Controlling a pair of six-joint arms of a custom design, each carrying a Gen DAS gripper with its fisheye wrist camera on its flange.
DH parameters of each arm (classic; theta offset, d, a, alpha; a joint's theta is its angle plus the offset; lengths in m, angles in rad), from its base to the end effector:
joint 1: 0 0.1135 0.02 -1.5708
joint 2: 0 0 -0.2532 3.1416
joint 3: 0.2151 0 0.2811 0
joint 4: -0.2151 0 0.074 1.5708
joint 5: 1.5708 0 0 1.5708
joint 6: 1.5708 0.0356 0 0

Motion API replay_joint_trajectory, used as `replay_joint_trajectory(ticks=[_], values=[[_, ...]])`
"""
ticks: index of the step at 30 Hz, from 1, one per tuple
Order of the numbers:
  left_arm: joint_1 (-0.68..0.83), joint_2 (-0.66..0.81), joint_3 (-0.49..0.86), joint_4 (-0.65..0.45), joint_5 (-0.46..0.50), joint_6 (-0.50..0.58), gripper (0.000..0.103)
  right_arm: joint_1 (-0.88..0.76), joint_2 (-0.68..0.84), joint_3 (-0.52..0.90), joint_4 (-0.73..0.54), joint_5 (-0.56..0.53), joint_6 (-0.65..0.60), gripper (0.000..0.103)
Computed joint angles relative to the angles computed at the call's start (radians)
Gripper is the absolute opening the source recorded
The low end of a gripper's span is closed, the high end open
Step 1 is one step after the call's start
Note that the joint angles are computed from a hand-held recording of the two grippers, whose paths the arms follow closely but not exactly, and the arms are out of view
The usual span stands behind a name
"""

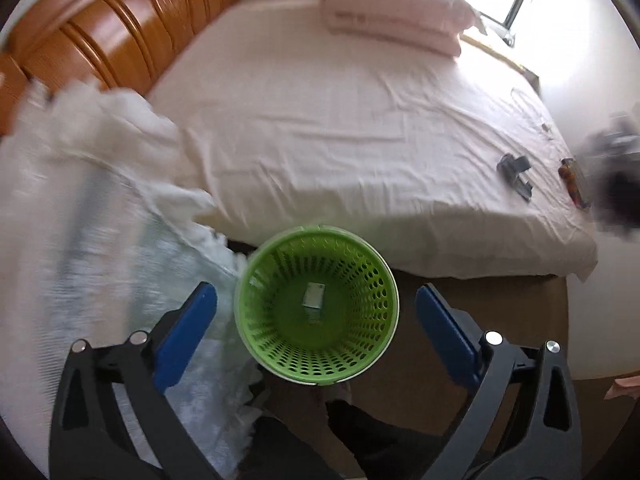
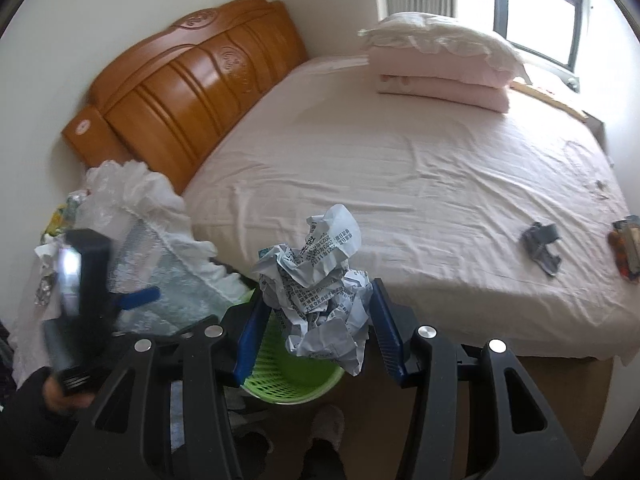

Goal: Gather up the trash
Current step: 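Carry both items over the green wastebasket and open both tools to drop them, then move the left tool back over the bed toward the foil blister pack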

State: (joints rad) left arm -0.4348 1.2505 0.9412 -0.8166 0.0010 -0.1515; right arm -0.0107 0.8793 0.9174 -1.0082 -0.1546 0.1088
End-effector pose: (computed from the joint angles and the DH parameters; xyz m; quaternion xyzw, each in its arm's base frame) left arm 0.2424 -0.1126 0.2285 0.1378 0.9656 -0.0642 0.2111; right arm 0.1924 0.0034 0.2889 0.0341 0.9520 0.0881 0.2910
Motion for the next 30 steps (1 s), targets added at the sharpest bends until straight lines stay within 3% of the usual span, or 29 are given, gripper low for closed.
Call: replay_joint_trajectory(ticks=[8, 12, 16, 21, 25, 30], values=[[0.208, -0.320, 0.068, -0.214, 0.002, 0.083, 0.095, 0.213, 0.260, -0.140, 0.261, -0.019, 0.126, 0.055], [0.371, -0.373, 0.107, -0.286, 0.046, 0.163, 0.095, 0.341, 0.490, -0.170, 0.405, 0.052, 0.232, 0.093], [0.558, -0.383, 0.111, -0.323, 0.117, 0.241, 0.095, 0.411, 0.712, -0.109, 0.433, 0.069, 0.309, 0.094], [0.785, -0.389, 0.108, -0.359, 0.201, 0.339, 0.095, 0.447, 0.661, -0.038, 0.348, 0.103, 0.355, 0.094], [0.968, -0.380, 0.136, -0.362, 0.266, 0.422, 0.095, 0.479, 0.488, 0.098, 0.169, 0.122, 0.357, 0.100], [1.173, -0.323, 0.201, -0.359, 0.333, 0.481, 0.095, 0.528, 0.396, 0.297, 0.071, 0.139, 0.364, 0.101]])
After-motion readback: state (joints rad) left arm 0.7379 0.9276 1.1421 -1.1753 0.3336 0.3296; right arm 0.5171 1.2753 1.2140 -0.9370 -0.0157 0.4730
